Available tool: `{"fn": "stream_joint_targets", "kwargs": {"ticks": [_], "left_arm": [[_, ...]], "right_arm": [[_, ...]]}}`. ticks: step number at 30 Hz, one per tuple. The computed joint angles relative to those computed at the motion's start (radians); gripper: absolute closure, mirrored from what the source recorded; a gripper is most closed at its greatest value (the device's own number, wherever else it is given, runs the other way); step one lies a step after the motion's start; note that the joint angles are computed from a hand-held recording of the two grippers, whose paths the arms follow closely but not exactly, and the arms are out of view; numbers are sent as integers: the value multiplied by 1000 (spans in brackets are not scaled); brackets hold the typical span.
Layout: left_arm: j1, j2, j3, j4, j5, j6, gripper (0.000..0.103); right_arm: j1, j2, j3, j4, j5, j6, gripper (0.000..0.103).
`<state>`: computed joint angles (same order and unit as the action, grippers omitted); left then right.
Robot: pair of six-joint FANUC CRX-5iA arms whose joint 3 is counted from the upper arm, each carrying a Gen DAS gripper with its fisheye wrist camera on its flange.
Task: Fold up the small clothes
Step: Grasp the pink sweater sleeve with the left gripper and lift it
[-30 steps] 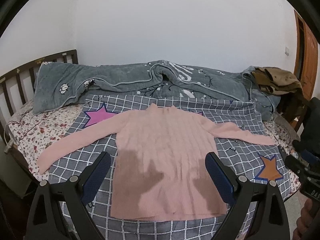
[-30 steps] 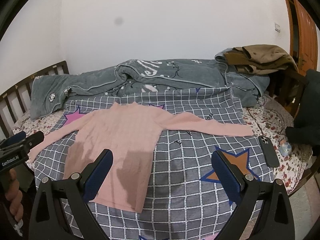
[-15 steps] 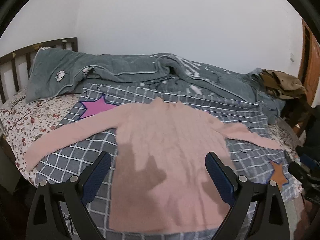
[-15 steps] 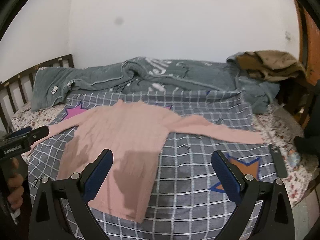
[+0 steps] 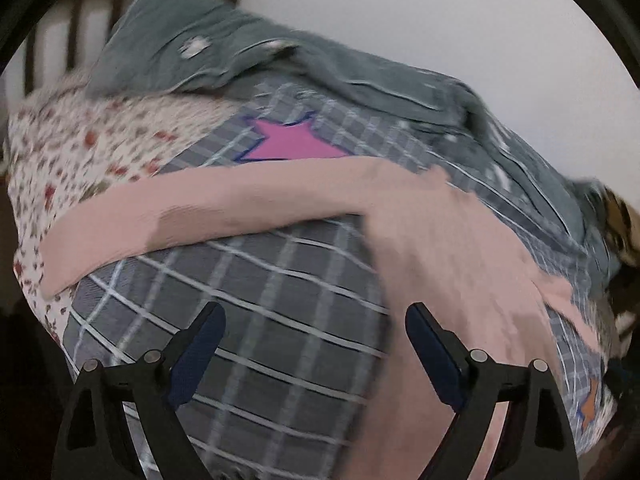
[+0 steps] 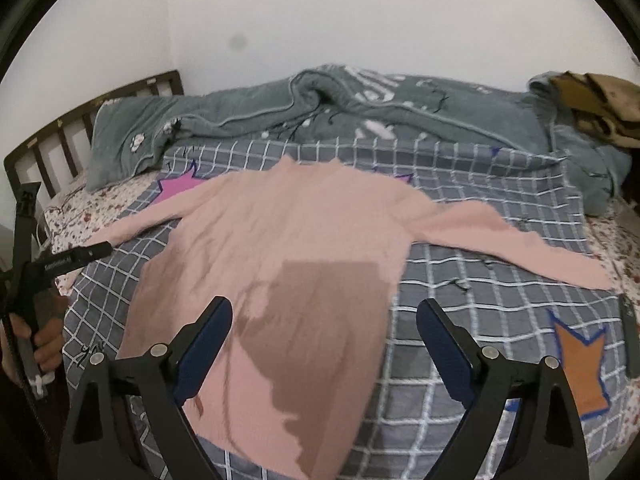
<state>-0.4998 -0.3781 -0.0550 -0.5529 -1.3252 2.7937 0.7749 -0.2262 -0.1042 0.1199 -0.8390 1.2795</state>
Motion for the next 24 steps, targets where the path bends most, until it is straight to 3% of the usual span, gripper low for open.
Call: {"fn": "stream_joint_targets", "kwargs": {"ticks": [6, 10, 15, 18, 21, 22, 23, 24], "left_arm": [[244, -145, -176, 132, 93, 23, 14], [416, -208, -266, 223, 137, -20, 29], [554, -254, -324, 304, 183, -97, 29], [547, -230, -297, 267, 158, -63, 30], [466, -152, -213, 157, 52, 20, 45], [438, -121, -182, 121, 12, 28, 58], [415, -94, -153, 92, -18, 18, 78], [408, -82, -138, 83, -31, -1, 87]], "right_arm": [[-1, 72, 26, -31, 26, 7, 12], [2, 116, 46, -31, 24, -11, 12], [-14, 153, 80, -62, 6, -13, 12], [-30, 164, 90, -82, 4, -14, 12], [-46, 168, 93, -93, 7, -12, 12], [-51, 169, 94, -98, 7, -10, 12], [-60, 169, 95, -106, 8, -6, 12], [-67, 167, 93, -113, 9, -1, 12]]}}
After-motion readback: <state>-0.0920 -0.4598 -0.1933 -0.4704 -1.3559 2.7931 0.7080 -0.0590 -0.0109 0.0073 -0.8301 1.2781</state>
